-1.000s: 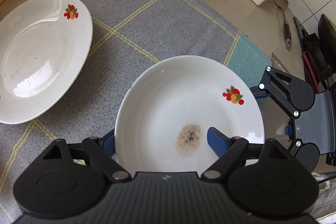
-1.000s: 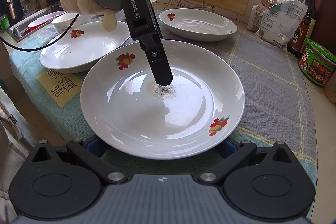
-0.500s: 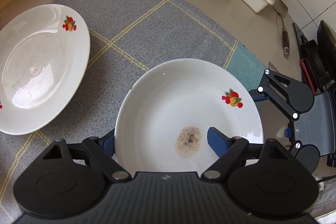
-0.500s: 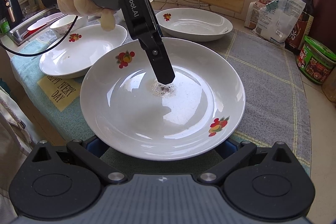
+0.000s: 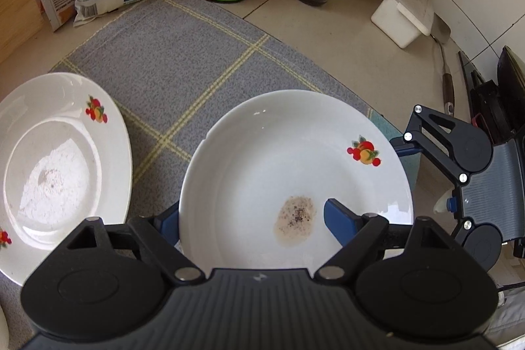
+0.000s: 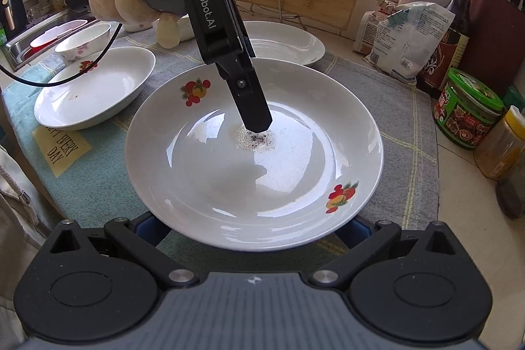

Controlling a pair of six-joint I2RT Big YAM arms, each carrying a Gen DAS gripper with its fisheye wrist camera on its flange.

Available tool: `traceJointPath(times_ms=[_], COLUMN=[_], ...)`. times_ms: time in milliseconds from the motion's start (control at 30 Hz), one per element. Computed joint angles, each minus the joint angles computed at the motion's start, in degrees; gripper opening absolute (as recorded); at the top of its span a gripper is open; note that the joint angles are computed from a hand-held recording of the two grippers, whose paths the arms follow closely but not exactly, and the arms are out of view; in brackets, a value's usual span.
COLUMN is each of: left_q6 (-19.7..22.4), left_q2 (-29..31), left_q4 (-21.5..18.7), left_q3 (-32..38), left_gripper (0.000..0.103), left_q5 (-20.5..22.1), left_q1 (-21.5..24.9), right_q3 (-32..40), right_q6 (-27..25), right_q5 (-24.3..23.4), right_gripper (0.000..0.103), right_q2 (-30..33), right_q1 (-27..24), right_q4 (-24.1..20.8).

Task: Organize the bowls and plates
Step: 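Lift the stained plate with the left gripper and carry it across the towel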

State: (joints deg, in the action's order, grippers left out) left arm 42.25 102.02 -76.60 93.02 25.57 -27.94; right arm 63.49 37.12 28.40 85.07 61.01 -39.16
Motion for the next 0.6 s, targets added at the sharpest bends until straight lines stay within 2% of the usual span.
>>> traceJointPath(times_ms=[600], left_q6=[-4.6], left_q2=[8.2], left_q4=[0.9], left_q3=[10.3], left_gripper=[0.086], left_q5=[0.2], left_q1=[-3.9], right_q3=[-4.8], right_q6=[-6.7], right_q5=[-3.2], right_gripper=[0.103], right_q2=[-3.5], right_q1=[-7.2], right_q4=[2.9])
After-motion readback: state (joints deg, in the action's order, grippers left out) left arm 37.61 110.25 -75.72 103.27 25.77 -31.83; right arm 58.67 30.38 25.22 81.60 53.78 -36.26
